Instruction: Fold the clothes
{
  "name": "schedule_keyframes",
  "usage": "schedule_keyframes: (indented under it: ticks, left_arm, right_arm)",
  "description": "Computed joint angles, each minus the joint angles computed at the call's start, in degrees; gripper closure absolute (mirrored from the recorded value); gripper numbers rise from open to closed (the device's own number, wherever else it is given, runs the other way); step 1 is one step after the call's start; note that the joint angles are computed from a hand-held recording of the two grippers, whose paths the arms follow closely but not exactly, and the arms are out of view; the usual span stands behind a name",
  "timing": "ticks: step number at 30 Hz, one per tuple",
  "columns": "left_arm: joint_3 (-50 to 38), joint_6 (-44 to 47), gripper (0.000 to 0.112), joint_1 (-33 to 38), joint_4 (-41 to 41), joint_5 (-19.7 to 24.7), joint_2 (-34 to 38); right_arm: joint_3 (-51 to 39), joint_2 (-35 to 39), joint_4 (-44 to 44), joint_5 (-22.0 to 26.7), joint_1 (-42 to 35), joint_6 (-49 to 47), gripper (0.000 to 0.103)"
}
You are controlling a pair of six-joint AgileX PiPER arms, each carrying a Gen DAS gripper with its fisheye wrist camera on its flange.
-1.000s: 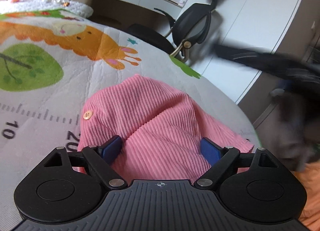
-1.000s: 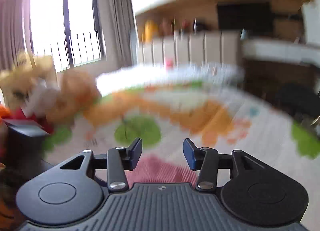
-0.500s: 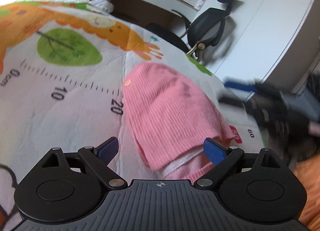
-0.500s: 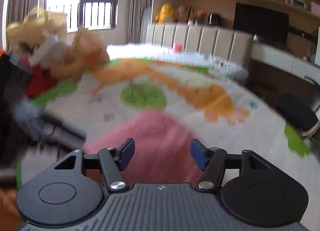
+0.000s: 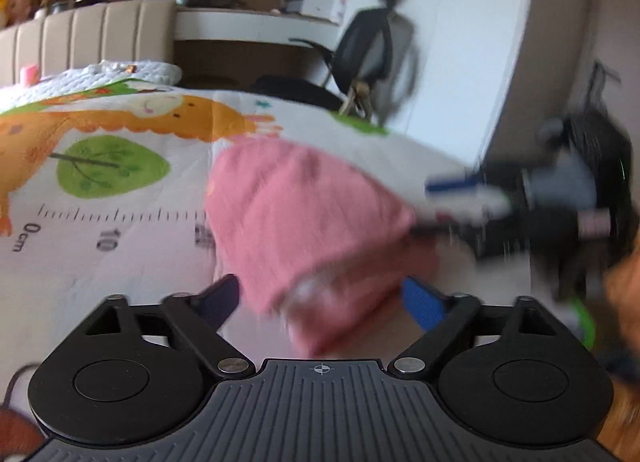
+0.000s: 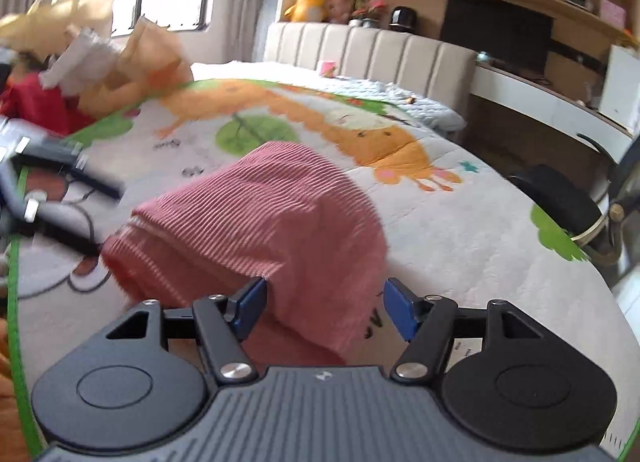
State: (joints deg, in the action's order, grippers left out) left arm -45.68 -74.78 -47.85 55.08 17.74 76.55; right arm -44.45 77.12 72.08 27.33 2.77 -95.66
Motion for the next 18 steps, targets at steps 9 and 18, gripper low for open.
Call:
schedule_keyframes:
  ticks: [9, 18]
  left_arm:
    - [-2.1, -13.1, 0.079, -11.1, 18.0, 18.4, 6.9]
    - [0.1, -20.7, 0.107, -20.4, 26.2, 27.1, 2.5]
  right_arm:
    - [2.1, 1.0, 6.5, 1.8, -1.7, 4.6, 0.0]
    - [3.8, -1.8, 4.4, -2.6, -5.2, 17.4, 0.0]
